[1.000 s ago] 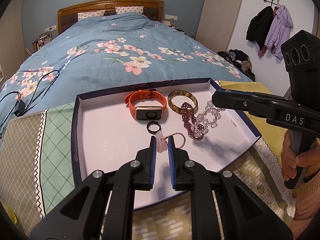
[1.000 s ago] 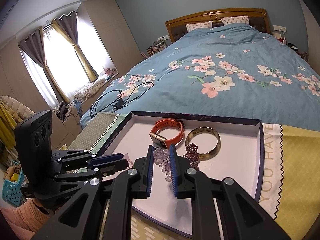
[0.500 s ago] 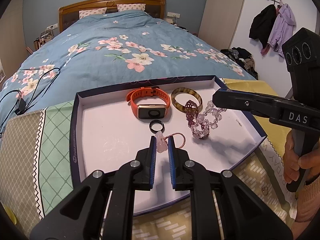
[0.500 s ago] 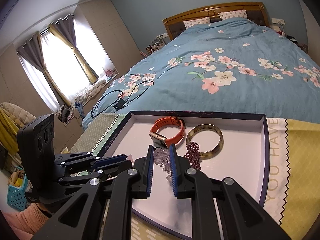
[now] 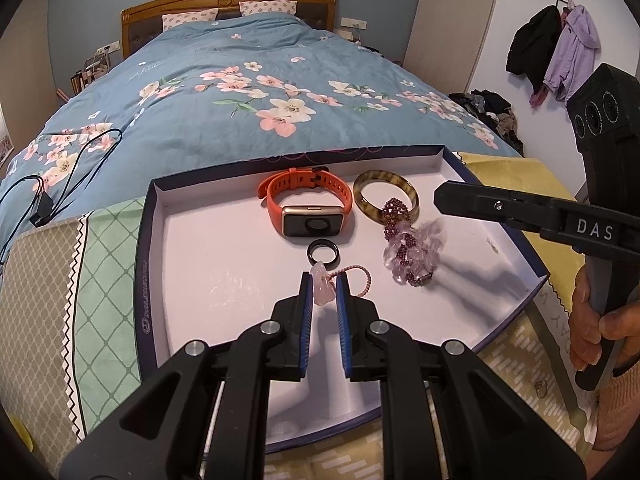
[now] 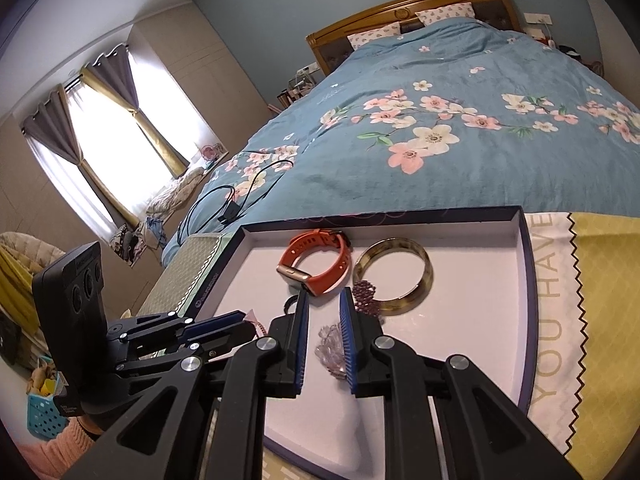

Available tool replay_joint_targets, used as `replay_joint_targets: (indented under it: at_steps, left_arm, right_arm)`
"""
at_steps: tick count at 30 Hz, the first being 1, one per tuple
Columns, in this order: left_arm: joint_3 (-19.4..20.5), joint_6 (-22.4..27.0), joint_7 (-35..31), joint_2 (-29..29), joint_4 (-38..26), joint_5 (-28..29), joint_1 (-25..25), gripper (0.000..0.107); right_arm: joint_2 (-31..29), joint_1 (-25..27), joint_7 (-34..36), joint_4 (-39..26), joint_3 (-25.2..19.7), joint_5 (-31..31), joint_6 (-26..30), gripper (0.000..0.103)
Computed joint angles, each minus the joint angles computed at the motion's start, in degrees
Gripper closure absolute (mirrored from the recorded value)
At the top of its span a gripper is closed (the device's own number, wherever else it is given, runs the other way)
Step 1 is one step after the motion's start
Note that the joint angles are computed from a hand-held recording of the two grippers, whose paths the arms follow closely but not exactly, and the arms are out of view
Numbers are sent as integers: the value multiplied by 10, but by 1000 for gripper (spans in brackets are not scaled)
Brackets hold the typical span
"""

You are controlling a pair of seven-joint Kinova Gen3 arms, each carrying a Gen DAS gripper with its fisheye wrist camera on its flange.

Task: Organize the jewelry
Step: 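Open the left tool to drop the pink pendant into the box, then withdraw both tools from the box back over the remaining jewelry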

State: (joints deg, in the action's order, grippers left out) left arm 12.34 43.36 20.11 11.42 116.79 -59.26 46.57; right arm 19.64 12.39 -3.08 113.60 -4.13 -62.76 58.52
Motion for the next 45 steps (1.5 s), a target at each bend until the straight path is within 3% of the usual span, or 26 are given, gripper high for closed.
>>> replay_joint_targets:
  at_steps: [14,24,26,28,35,45]
  left_arm:
    - [-20,-32,-18,14,-3,18,-16,95]
    - [-34,-37,-5,23,-5,9,-11,92]
    - [-34,-24,9,21,-4,-3,-2,89]
    - [-32,-12,33,16,0,-18,6,71]
    - [9,69,85,-13,11,-44,27,69]
    - [91,154,135,-45,34,-36,77,66]
  right_arm:
    - [0,5,-6,-1,1,3,1,88]
    - [-19,7,9,10,7,1,8,74]
    - [-22,7,13,12,9,1,14,74]
    - [-28,8,19,17,12,1,19,73]
    - [-66,17,76,50,30,10,36,63]
    - [-112,30,159,102,71,52,52,61]
